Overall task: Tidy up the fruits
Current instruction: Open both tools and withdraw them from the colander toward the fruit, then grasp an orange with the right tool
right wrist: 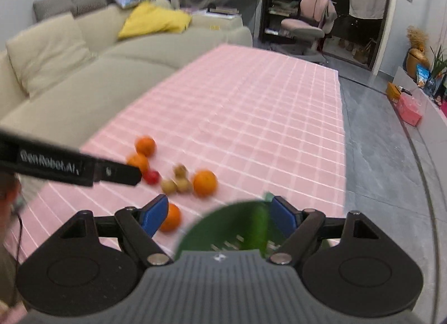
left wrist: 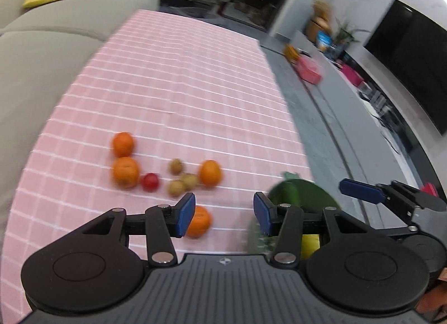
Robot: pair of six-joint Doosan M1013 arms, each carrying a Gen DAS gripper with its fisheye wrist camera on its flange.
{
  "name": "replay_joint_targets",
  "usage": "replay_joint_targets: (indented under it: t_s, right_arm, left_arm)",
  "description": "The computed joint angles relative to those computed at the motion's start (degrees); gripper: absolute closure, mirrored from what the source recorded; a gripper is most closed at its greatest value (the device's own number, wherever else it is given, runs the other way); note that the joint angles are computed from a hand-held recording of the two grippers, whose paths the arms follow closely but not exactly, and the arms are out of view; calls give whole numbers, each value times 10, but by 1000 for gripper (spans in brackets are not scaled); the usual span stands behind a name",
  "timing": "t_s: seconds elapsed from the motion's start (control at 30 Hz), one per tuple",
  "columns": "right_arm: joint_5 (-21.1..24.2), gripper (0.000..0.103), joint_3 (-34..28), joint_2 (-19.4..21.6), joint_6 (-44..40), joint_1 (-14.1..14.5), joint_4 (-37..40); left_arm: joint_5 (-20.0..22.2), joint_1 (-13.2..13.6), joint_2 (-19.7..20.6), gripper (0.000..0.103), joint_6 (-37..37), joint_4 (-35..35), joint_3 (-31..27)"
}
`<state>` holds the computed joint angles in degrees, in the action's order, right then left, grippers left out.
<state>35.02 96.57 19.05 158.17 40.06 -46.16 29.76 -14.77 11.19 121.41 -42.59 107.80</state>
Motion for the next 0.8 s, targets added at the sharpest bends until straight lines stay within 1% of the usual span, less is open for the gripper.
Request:
replay_joint_targets:
  t_s: [0.1, 0.27, 0.3, 0.37, 0.43, 0.47, 0.53, 0.6, 0.63, 0.67, 0.73, 0.8]
  right_arm:
    - [-17, 26, -17, 15, 13, 4, 8]
    - [-26, 27, -48, 44, -49, 7, 61]
    - [-27, 27, -53, 49, -62, 6, 72]
    - [-27, 27, -60, 57, -85, 4, 90]
    - [-27, 30, -67, 65, -117, 0, 113]
    - [-26, 32, -71, 68, -134, -2, 125]
    - [-24, 33, -77, 75, -168, -6, 148]
    - [-16, 38, -87, 85, -212, -11, 180]
    - [-12, 42, -93, 91, -238, -14, 201]
    - [-7, 43, -98, 97, -261, -18, 221]
    - [2, 43, -107, 107, -303, -24, 255]
    - [22, 43, -122, 120, -345, -27, 284]
  left_arm:
    - [-21, 6, 0, 47, -55, 57, 5]
    - [-37, 19, 5, 47, -109, 122, 9]
    - [-39, 21, 6, 47, -115, 125, 8]
    - [-35, 26, 12, 47, -109, 112, 4]
    - [-34, 29, 18, 47, -100, 99, 1]
    - [-36, 29, 22, 47, -101, 102, 0]
    - [-42, 25, 29, 47, -123, 134, -4]
    - [-45, 22, 34, 47, -142, 166, -6]
    - [-45, 21, 37, 47, -145, 174, -7]
    - [-43, 22, 41, 47, -143, 173, -9]
    - [-40, 24, 48, 47, -128, 158, -12]
    - [-39, 25, 54, 47, -125, 157, -15]
